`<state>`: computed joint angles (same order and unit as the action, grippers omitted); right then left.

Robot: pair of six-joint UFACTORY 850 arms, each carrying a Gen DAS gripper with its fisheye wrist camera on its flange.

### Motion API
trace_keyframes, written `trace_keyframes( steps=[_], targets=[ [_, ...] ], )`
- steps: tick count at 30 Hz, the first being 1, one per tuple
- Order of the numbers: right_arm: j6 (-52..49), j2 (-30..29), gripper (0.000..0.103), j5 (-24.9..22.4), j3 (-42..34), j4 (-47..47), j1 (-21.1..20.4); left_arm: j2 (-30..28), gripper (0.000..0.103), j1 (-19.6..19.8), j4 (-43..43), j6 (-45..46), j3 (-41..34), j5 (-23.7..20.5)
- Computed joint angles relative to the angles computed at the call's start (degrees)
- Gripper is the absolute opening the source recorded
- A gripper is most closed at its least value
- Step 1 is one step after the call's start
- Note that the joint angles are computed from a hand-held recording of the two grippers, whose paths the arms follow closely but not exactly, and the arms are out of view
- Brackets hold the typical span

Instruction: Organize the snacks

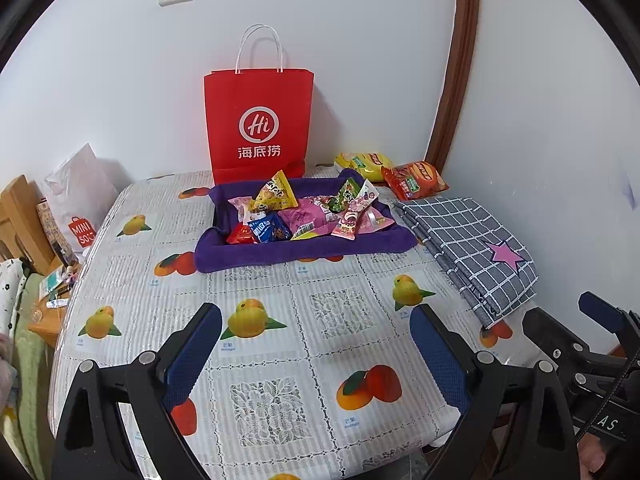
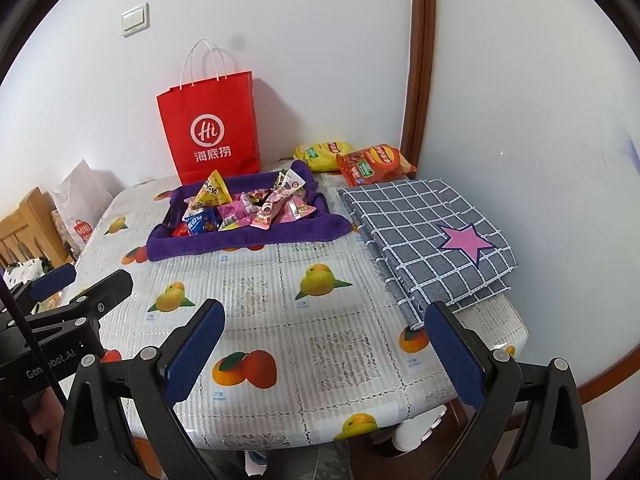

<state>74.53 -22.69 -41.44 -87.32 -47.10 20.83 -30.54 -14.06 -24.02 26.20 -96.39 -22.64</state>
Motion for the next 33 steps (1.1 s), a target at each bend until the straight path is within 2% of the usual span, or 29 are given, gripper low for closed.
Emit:
trace_keyframes(
  steps=[33],
  targets=[
    [1.90,1.18,0.099,0.15,1.05,-1.65,0.67,0.26,0.095,0.25,-1.74,1.06,-0.03,-0.34]
  ],
)
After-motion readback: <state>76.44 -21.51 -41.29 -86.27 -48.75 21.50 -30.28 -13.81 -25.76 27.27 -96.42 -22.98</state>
